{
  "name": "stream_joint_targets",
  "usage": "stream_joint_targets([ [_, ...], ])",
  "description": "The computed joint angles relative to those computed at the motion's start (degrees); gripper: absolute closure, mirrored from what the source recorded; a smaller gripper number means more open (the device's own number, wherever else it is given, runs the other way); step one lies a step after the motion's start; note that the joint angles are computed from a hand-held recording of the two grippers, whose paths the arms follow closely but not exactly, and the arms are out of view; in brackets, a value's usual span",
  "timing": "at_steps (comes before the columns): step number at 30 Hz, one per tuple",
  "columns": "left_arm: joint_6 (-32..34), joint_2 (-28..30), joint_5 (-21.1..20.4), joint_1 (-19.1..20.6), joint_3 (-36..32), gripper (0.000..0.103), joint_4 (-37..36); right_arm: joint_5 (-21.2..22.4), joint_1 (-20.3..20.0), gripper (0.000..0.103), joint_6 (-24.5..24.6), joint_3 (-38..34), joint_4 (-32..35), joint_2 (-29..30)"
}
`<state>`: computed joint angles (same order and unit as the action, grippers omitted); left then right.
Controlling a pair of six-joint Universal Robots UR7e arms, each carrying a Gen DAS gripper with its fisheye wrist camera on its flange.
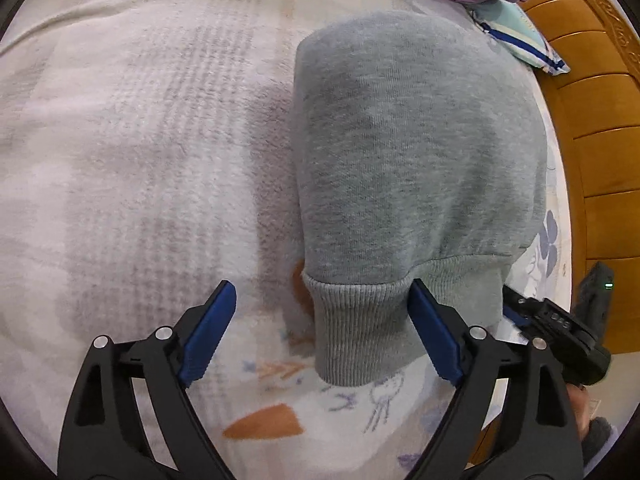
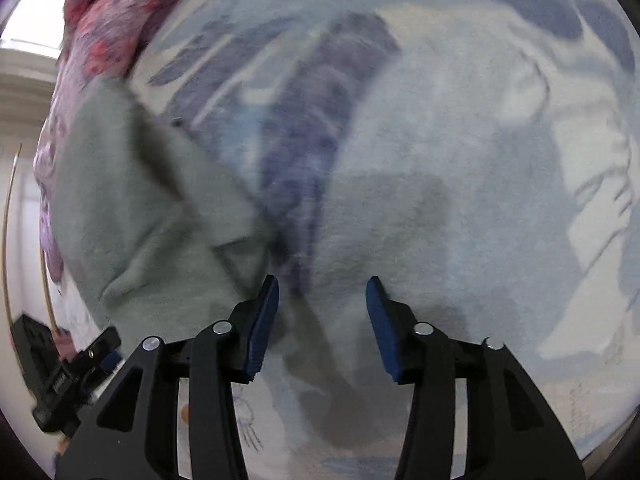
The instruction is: Fold large clothes
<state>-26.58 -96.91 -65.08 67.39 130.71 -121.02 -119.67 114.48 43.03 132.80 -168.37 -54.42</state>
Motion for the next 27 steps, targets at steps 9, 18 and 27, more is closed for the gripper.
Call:
stream_joint_targets([
  [9,-5.58,-6.14,3.77,-6.55,-0.59,0.014,10.63,0.25,9.89,0.096,-13.58,-14.00,13.20,7.73],
  [18,-10.50,-10.89,7.29,-10.42,-2.27,0.014,24.00,4.11,7.29,0.096,-5.49,-10.26,15.12,8.65],
  [27,-19.04,-14.75,9.77,-17.07,-5.33,0.014,36.08,3.22,7.48,0.097,-10.93,-15.52,12.54,12.58],
])
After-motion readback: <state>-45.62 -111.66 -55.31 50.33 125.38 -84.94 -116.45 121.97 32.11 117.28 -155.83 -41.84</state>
